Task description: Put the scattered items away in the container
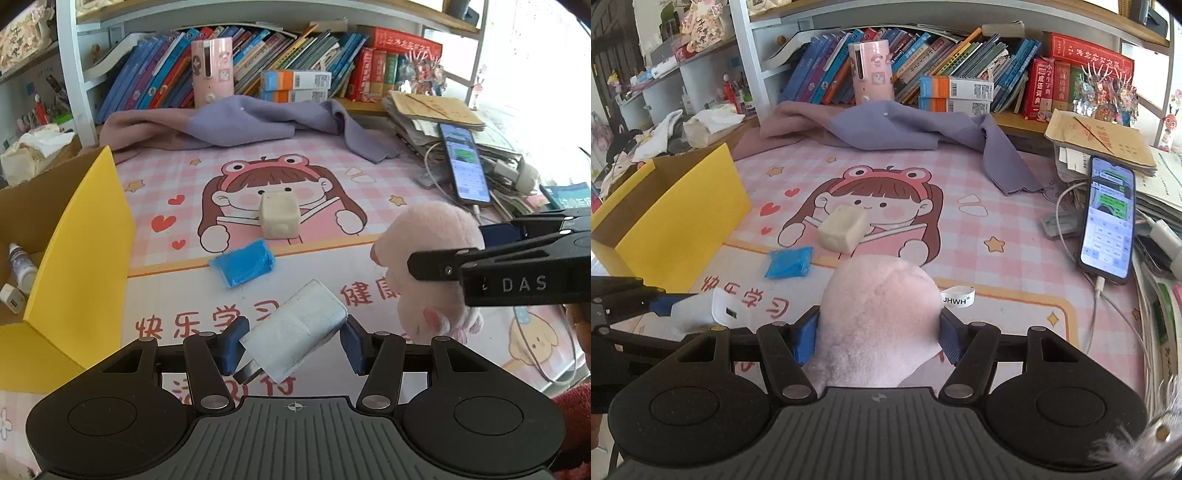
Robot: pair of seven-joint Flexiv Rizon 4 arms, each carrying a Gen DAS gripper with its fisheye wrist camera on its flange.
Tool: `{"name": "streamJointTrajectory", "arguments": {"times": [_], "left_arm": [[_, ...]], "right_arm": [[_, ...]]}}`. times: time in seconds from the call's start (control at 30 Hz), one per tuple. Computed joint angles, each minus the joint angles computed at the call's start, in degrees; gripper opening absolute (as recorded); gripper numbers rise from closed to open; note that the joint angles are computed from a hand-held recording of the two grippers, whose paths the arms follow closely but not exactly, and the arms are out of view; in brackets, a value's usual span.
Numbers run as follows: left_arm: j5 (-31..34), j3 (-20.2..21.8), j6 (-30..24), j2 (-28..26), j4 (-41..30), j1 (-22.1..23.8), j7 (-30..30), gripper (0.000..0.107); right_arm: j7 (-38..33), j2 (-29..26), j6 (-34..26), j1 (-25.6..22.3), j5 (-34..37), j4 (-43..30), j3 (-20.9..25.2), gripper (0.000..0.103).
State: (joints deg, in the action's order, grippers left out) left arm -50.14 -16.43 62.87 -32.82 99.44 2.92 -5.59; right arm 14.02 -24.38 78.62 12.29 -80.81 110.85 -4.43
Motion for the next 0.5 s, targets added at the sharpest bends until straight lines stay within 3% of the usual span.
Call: {"name": "streamJointTrajectory", "arguments": {"times": [0.27, 0.5], "left_arm": [[-5.2, -0.1, -2.6, 2.5, 2.8, 2.0, 5.7, 0.053], [-8.6, 3.0, -7.6, 4.7, 4.5, 3.1, 10.5, 0.053]], "right_arm": [[1.7, 2.4, -6.1, 2.5, 1.0, 1.8, 1.9, 0.062], [2.4, 3.7, -12.8, 6.0, 3.9, 2.3, 4.4, 0.062]]}}
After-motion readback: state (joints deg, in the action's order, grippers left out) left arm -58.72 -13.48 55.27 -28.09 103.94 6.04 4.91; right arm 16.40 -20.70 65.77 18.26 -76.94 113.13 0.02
